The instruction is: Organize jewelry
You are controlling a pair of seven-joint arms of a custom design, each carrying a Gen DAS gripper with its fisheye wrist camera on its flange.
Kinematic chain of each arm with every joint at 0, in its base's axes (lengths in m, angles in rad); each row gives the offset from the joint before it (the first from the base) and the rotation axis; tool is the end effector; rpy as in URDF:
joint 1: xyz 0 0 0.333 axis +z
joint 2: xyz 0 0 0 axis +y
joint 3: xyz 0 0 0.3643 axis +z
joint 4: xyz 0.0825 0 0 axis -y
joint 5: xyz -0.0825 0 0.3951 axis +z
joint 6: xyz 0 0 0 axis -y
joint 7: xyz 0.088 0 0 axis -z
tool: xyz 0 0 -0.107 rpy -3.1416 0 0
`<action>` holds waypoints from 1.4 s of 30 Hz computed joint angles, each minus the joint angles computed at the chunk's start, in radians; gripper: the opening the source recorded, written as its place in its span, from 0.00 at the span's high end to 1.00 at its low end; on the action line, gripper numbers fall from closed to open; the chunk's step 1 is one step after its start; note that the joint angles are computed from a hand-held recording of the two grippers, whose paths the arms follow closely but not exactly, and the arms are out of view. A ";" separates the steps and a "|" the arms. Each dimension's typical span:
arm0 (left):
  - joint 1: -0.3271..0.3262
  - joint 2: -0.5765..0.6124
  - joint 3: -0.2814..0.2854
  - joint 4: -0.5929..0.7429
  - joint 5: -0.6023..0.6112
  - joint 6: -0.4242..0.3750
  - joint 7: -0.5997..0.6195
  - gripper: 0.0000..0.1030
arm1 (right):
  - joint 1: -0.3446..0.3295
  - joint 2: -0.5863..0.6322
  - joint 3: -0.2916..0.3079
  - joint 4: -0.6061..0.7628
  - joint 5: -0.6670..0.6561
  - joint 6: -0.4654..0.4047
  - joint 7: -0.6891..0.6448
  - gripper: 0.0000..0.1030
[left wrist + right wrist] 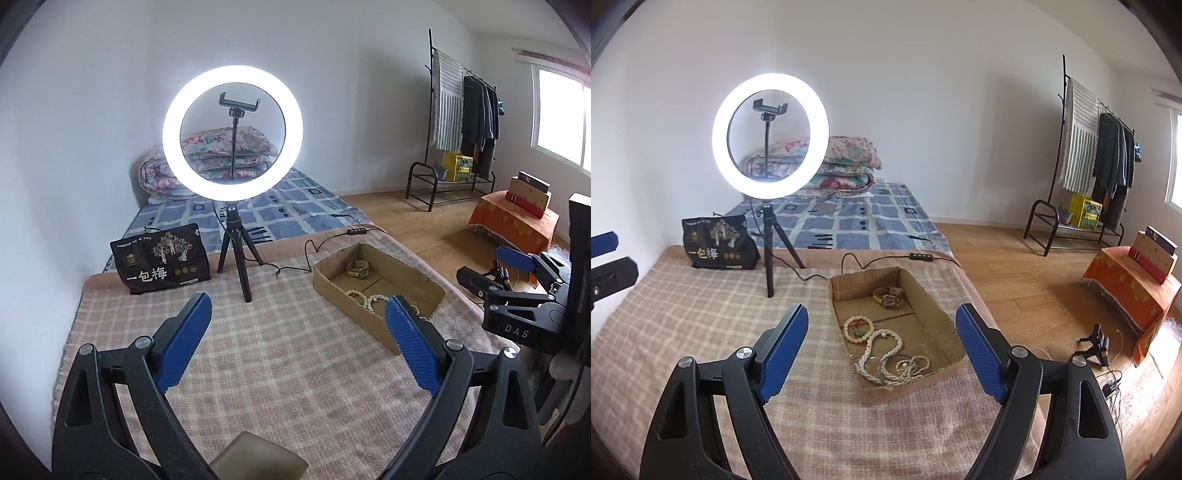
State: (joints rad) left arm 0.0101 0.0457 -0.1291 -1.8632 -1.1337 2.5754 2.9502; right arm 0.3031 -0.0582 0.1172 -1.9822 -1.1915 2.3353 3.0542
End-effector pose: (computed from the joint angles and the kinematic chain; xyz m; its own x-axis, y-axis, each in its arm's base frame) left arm 0.6287 -0.0581 0.6012 -0.6506 -0.7593 0.0111 -0.3792 0.3122 -0.8711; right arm 0.5419 0.2274 0.5888 -0.3967 -0.9135 0.0901 -0.4788 0.1222 -0.8694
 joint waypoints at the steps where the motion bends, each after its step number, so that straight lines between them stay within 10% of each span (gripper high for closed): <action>1: 0.002 -0.005 0.002 -0.005 -0.001 0.000 0.004 0.06 | 0.002 0.000 0.002 -0.001 0.000 0.003 0.006 0.20; 42: 0.007 -0.049 0.031 -0.101 -0.038 -0.009 0.118 0.00 | 0.016 0.037 -0.016 -0.014 -0.018 0.062 0.085 0.20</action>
State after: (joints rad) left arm 0.0175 -0.0034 -0.0986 -1.9641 -1.1722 2.5664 3.0681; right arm 0.3192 -0.0216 0.1015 -1.9962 -1.2090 2.3969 3.1396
